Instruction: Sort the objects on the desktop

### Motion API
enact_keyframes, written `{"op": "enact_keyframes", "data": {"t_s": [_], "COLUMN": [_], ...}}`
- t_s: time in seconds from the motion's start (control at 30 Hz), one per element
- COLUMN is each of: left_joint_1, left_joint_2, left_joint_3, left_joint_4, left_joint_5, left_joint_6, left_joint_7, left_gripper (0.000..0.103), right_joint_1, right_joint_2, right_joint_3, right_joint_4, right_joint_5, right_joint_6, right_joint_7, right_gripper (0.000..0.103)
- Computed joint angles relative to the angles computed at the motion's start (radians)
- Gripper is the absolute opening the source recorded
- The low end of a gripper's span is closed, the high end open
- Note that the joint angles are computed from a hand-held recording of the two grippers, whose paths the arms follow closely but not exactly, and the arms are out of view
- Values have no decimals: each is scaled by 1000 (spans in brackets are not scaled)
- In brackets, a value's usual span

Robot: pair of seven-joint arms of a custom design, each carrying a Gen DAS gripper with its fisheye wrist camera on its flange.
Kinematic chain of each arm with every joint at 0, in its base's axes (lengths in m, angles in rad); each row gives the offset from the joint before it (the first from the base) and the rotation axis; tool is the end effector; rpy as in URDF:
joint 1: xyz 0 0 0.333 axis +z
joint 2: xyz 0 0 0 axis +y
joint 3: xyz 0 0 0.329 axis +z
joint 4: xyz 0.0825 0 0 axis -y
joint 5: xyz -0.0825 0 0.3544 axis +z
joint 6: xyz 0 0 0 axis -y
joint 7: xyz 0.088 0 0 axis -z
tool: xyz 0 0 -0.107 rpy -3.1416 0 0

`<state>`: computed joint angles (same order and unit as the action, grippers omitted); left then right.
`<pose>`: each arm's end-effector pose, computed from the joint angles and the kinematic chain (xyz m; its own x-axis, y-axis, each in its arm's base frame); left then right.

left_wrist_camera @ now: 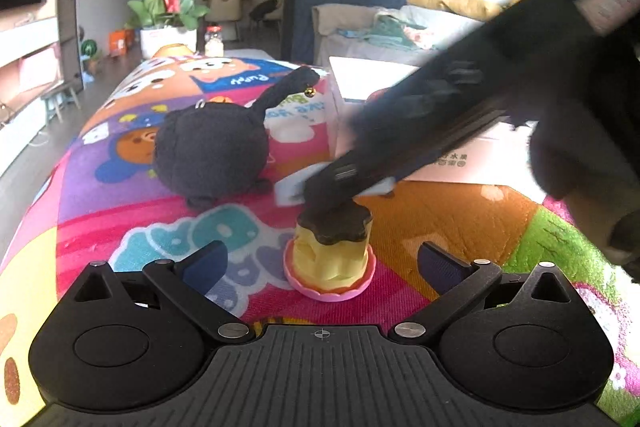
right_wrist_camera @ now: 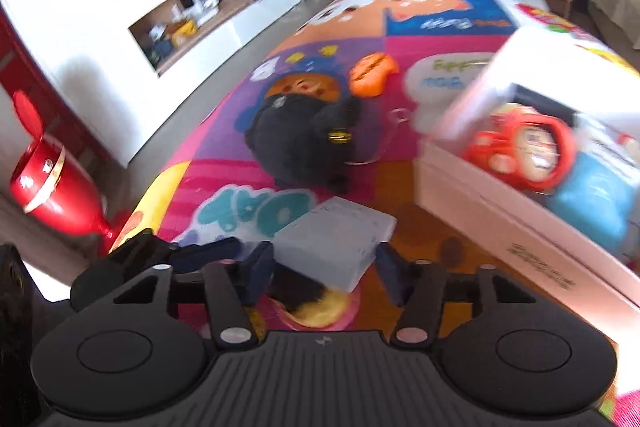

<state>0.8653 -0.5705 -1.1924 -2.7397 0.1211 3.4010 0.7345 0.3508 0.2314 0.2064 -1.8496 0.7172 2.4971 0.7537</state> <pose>0.3876 -0.1710 0.4160 0.1427 -0.9866 0.0789 -0.5448 -0.1448 -0.8259 0.5400 0.3201 0.4723 0.7873 -0.5575 -0.2633 -0.5888 -0.5533 -0.5893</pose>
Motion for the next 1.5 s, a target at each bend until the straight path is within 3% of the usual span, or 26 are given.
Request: {"op": "enact_keyframes", "data": {"t_s": [0.07,0.27,0.43,0.57,0.6,0.67,0.73,0.8,0.87,0.93,1.07,1.17,1.27,1.3,1.33,1.4,1.43,1.5], "left_joint_1": [-2,-13,1,6,-6,-18,-28,-25,-12,4,64,83,74,69,66,64,67,68], "left_joint_2": [3,17,8,6,12,17,27,27,38,69,102,98,82,75,66,46,42,45], "left_joint_3": [3,16,4,1,9,20,29,27,18,11,-40,-66,-63,-60,-57,-55,-57,-57], "left_joint_4": [2,12,41,61,64,67,72,81,95,110,144,161,158,158,154,144,143,144], "left_joint_5": [2,14,48,87,96,117,139,161,181,196,206,222,231,232,232,232,233,233], "left_joint_6": [-6,-34,-93,-137,-148,-165,-179,-192,-204,-202,-194,-211,-220,-223,-221,-206,-200,-199], "left_joint_7": [1,6,1,-25,-32,-44,-55,-65,-79,-93,-132,-140,-153,-160,-169,-186,-190,-190], "left_gripper": [103,103,103,103,103,103,103,103,103,103,103,103,103,103,103,103,103,103], "right_joint_1": [-18,-81,-94,-111,-105,-86,-65,-124,-183,-195,-168,-118,-82,-80,-87,-111,-115,-93], "right_joint_2": [-29,-109,-115,-72,-56,-23,12,4,-26,-61,-116,-119,-62,-44,-25,17,39,81], "right_joint_3": [-8,-64,-81,-73,-69,-50,-49,-5,34,30,-12,-29,-47,-46,-37,-7,-10,-52], "right_joint_4": [-47,-164,-206,-151,-140,-134,-132,-132,-152,-185,-239,-236,-161,-136,-108,-38,-8,26], "right_joint_5": [35,122,222,309,309,314,261,311,409,490,484,539,557,572,629,854,892,771], "right_joint_6": [31,18,172,196,239,406,549,519,446,383,229,290,395,425,460,517,518,487], "right_joint_7": [-19,-93,-154,-226,-223,-245,-180,-204,-288,-384,-455,-536,-440,-403,-409,-548,-562,-416], "right_gripper": [52,52,53,52,52,52,52,55,67,72,73,73,74,79,86,95,98,98]}}
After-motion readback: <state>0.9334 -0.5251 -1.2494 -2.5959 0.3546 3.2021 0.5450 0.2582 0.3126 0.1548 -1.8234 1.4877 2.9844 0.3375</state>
